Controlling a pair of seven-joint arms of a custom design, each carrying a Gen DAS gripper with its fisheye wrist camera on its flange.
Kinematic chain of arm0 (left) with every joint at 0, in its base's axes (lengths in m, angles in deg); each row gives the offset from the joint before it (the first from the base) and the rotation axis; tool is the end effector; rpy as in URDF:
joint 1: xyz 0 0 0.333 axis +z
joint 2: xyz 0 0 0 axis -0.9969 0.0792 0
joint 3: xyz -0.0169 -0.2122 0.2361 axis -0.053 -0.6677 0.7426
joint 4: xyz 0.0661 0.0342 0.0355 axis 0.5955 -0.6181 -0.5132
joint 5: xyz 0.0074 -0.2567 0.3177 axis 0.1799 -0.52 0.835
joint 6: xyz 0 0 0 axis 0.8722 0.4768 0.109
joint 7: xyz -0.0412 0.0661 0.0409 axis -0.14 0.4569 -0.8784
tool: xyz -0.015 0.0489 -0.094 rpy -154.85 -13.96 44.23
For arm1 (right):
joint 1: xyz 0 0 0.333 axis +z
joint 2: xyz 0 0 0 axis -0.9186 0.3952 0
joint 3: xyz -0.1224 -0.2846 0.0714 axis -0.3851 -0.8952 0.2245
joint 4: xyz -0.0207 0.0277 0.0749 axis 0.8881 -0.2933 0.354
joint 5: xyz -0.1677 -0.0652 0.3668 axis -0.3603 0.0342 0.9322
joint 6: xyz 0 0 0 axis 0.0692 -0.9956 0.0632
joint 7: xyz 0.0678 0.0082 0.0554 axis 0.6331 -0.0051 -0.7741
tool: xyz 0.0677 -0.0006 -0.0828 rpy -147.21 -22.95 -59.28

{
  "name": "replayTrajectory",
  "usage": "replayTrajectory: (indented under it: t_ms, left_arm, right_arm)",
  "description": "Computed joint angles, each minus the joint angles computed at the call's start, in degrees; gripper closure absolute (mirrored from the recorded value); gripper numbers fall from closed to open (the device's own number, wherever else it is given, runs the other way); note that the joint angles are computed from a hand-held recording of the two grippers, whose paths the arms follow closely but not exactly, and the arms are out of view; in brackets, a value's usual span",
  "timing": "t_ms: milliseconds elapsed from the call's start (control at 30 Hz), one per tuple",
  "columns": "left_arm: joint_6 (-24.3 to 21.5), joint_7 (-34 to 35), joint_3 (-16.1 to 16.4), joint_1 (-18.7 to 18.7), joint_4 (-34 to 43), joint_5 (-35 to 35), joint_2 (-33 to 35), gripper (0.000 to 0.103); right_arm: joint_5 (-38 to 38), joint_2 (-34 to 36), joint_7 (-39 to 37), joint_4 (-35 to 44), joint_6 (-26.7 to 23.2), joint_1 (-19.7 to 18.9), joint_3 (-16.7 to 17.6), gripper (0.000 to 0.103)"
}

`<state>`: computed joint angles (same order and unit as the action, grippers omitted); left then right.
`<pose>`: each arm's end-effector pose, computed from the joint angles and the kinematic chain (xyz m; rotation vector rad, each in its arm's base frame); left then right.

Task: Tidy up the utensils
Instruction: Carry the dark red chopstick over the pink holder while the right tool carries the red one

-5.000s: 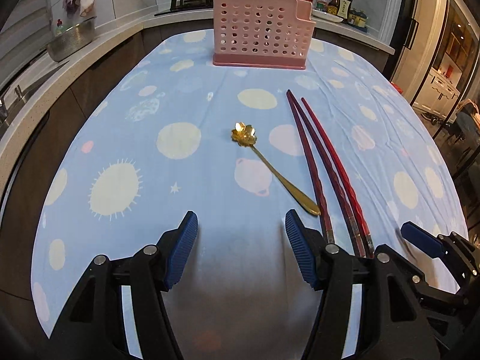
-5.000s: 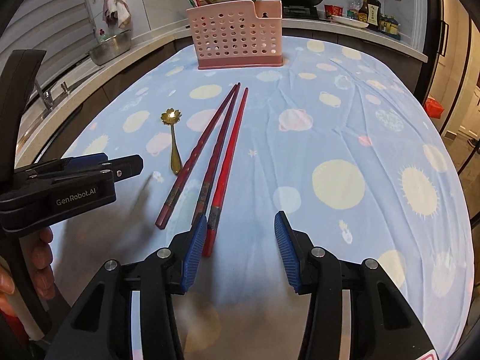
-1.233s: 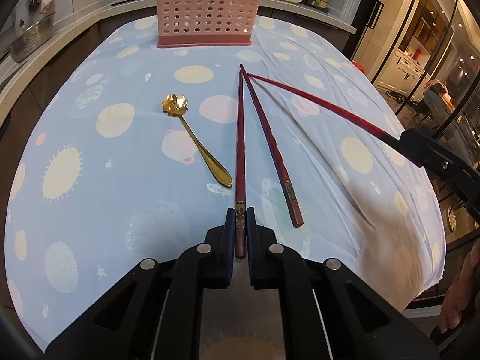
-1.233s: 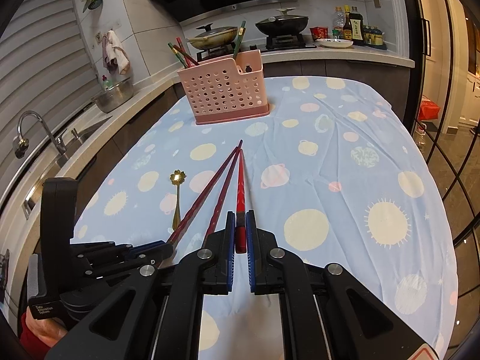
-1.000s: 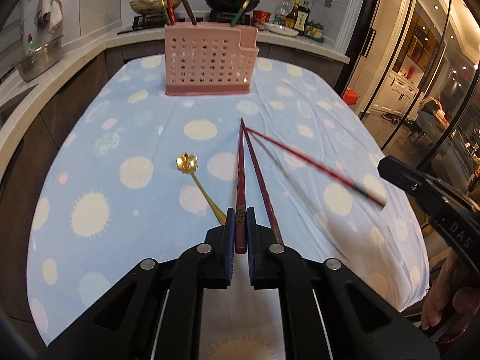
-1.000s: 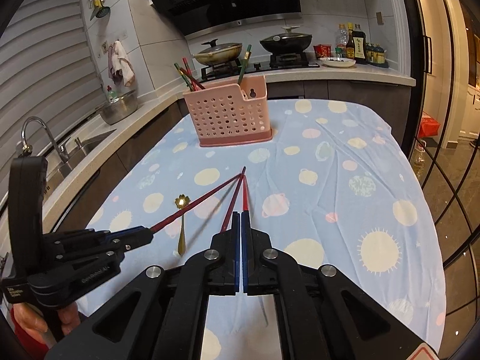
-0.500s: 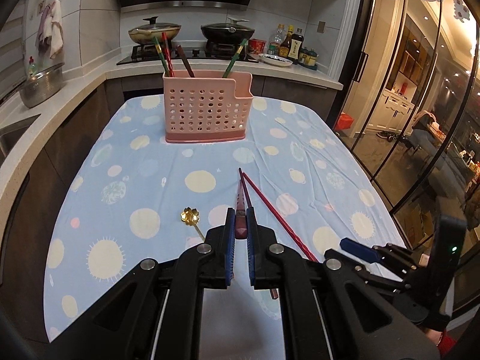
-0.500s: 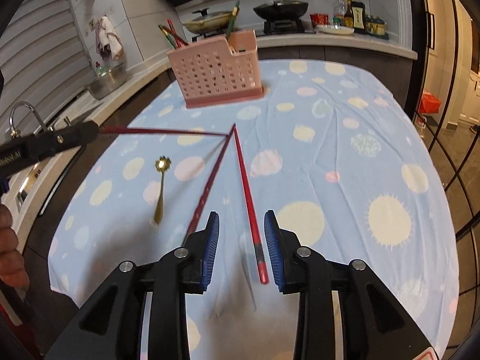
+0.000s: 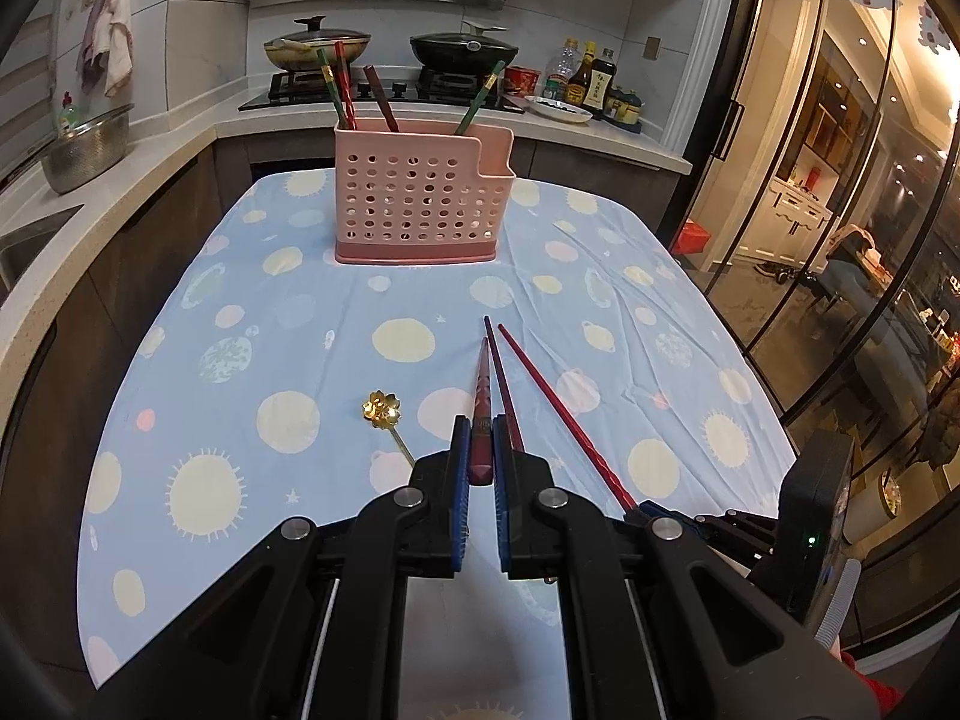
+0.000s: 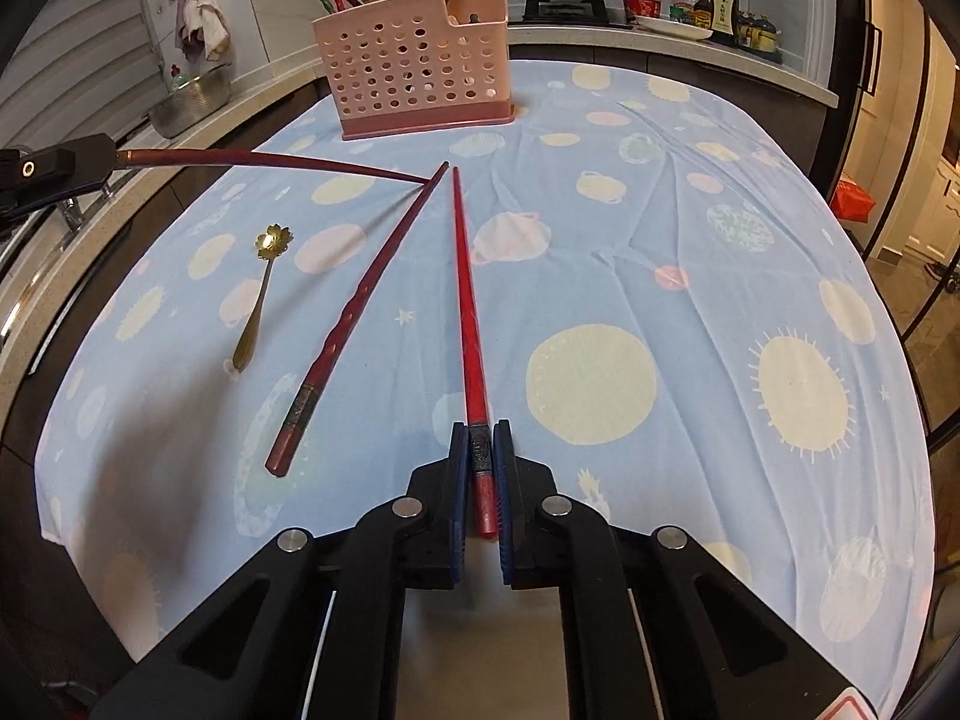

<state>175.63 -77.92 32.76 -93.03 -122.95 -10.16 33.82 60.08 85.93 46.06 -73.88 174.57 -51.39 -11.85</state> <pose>0.4230 -0.2687 0.3888 -1.8516 1.7526 -0.9088 0.4597 0.2289 0.2817 -2.0352 1.4611 -0.3719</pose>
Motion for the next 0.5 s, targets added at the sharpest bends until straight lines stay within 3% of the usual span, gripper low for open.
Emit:
replayTrajectory:
  t_ms: [167, 267, 500]
  left_arm:
    - [-0.9, -0.3, -0.2, 0.1, 0.8, 1.4, -0.9, 0.096]
    - [-1.5, -0.7, -0.3, 0.4, 2.4, 3.4, -1.0, 0.096]
    - [-2.0, 0.1, 1.0, 0.4, 7.6, 6.1, 1.0, 0.096]
  right_arm:
    - [-4.5, -4.1, 3.8, -1.0, 2.1, -2.9, 1.3, 0.096]
    - [-14.5, -6.4, 12.4, 0.3, 2.9, -5.6, 1.5, 0.096]
    - [-26.3, -8.5, 23.0, 6.2, 5.9, -3.5, -4.0, 0.096]
